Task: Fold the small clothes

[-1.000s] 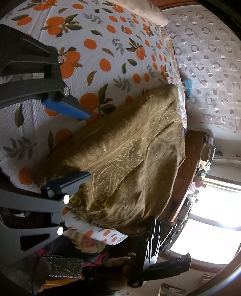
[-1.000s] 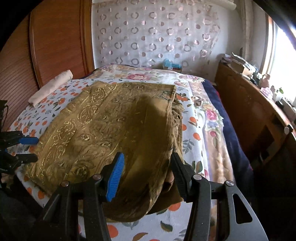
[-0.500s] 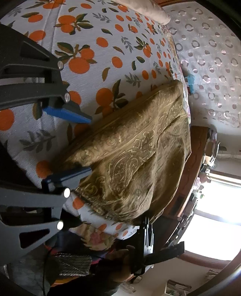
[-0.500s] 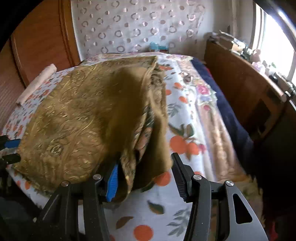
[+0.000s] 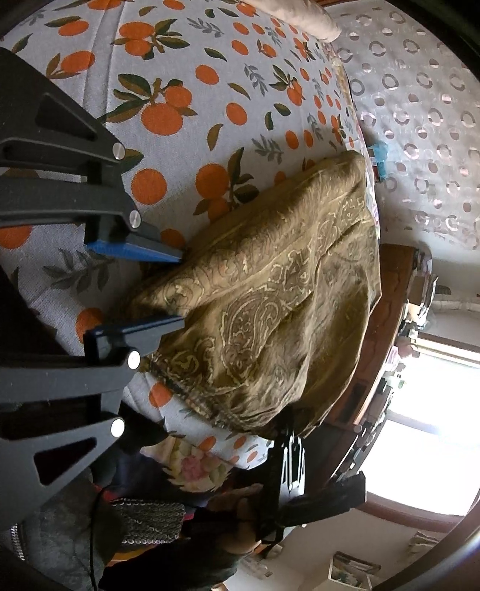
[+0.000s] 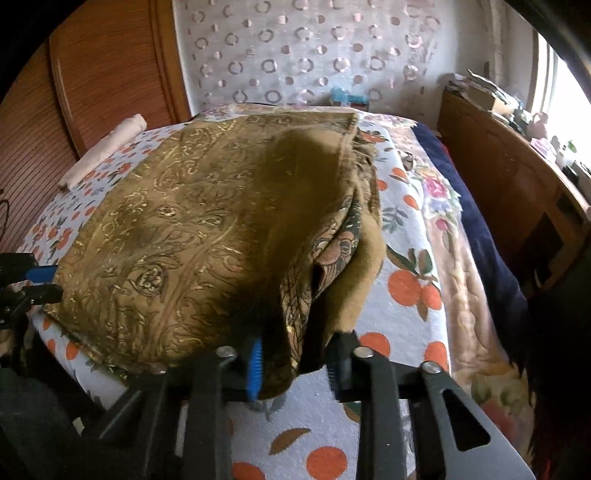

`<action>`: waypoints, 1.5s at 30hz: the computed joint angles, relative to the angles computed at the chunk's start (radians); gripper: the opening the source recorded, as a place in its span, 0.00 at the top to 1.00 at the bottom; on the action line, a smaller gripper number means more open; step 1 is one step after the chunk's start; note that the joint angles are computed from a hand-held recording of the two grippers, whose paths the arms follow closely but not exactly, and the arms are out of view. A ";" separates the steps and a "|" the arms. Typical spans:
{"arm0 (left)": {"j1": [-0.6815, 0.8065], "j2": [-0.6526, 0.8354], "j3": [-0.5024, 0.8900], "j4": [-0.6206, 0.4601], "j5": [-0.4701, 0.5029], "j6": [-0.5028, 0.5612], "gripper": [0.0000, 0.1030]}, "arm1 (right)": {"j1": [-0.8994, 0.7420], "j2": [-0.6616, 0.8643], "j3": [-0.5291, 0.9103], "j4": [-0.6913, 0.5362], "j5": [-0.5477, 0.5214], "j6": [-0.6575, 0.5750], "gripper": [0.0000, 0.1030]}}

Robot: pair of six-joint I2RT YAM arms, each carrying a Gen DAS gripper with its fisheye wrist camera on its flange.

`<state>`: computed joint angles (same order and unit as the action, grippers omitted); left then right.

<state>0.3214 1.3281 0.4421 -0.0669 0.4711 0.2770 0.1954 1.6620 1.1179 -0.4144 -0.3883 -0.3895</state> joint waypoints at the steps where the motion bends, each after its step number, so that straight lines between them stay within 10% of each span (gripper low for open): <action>1: 0.005 0.006 0.003 0.002 0.012 -0.005 0.88 | -0.008 0.005 0.006 -0.005 -0.015 0.002 0.85; 15: 0.059 -0.085 0.177 -0.020 0.067 -0.102 0.93 | -0.058 -0.077 0.053 0.086 -0.186 0.111 0.92; 38: 0.056 0.661 0.957 -0.083 -0.068 -0.144 0.94 | 0.118 0.515 0.833 -0.093 -0.025 0.242 0.92; 45: 0.062 0.806 1.104 -0.167 -0.105 -0.145 0.93 | 0.116 0.540 0.922 -0.149 -0.027 0.228 0.73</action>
